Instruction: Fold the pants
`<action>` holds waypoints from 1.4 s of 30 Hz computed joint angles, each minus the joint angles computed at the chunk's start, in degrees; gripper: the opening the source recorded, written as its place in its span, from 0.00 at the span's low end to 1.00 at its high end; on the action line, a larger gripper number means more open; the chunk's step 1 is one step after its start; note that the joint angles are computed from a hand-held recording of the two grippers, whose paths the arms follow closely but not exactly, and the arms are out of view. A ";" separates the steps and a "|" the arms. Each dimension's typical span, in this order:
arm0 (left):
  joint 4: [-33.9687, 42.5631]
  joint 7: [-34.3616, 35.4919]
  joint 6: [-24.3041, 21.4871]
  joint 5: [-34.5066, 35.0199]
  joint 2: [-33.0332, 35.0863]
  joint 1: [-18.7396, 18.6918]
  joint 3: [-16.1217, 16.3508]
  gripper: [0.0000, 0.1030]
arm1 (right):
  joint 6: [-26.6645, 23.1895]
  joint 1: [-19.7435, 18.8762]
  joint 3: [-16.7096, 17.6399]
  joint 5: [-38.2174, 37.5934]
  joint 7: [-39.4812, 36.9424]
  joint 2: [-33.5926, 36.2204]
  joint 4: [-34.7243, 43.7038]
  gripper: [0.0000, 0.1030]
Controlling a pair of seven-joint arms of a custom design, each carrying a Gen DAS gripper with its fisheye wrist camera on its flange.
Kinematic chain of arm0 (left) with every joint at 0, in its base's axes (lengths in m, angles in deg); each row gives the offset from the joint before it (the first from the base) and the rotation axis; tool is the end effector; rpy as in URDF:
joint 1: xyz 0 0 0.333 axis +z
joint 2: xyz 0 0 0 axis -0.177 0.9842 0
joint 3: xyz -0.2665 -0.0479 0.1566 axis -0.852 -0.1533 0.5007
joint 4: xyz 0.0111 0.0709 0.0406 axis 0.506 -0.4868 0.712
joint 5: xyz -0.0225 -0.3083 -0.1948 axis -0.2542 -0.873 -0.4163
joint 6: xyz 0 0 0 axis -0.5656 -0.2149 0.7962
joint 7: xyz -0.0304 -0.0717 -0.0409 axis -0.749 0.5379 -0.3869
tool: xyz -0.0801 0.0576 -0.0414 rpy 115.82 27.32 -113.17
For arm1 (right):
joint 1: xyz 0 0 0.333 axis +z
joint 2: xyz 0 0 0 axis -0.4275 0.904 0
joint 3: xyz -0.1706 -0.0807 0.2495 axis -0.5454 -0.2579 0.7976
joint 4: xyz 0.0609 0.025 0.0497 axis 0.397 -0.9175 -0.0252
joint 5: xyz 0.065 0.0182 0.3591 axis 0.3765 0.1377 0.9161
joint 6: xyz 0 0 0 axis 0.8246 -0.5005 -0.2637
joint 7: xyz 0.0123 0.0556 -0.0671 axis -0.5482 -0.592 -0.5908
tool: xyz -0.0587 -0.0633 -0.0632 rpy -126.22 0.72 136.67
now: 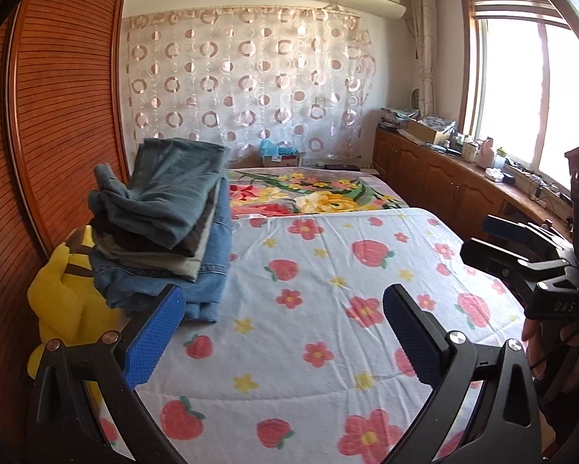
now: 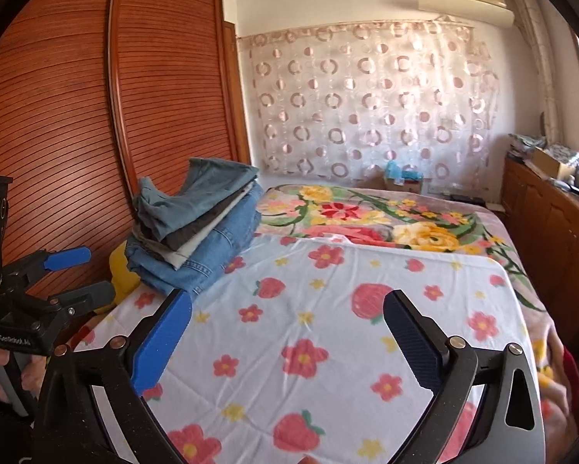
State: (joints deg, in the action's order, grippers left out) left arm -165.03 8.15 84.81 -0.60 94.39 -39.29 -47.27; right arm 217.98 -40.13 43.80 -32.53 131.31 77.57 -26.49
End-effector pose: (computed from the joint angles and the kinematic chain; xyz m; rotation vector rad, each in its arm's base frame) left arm 0.6394 -0.3346 0.4161 -1.5597 1.6642 -1.0013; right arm 0.7059 0.1691 0.4615 -1.7282 1.0700 -0.6242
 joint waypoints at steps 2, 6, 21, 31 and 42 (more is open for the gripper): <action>0.25 -0.11 -0.43 0.17 0.18 -0.53 -0.04 0.99 | 2.60 -0.52 -0.77 0.76 1.60 -2.63 -4.11 0.97; 1.36 2.10 -0.65 -1.65 1.20 -0.52 -1.22 0.99 | 5.05 -1.08 -2.25 -0.06 6.06 -6.44 -9.56 0.97; 4.18 4.88 -0.43 -4.55 1.98 -4.32 0.30 0.99 | 12.13 33.03 -40.88 6.90 19.08 -19.10 -19.99 0.97; 3.04 0.05 -0.23 1.43 -0.84 -5.80 0.97 0.99 | 17.34 40.20 -45.66 9.84 19.75 -22.53 -25.83 0.97; 1.14 -6.82 -2.88 10.77 -4.57 -3.65 -2.45 0.99 | 23.65 32.52 -39.89 2.51 24.66 -24.43 -30.46 0.97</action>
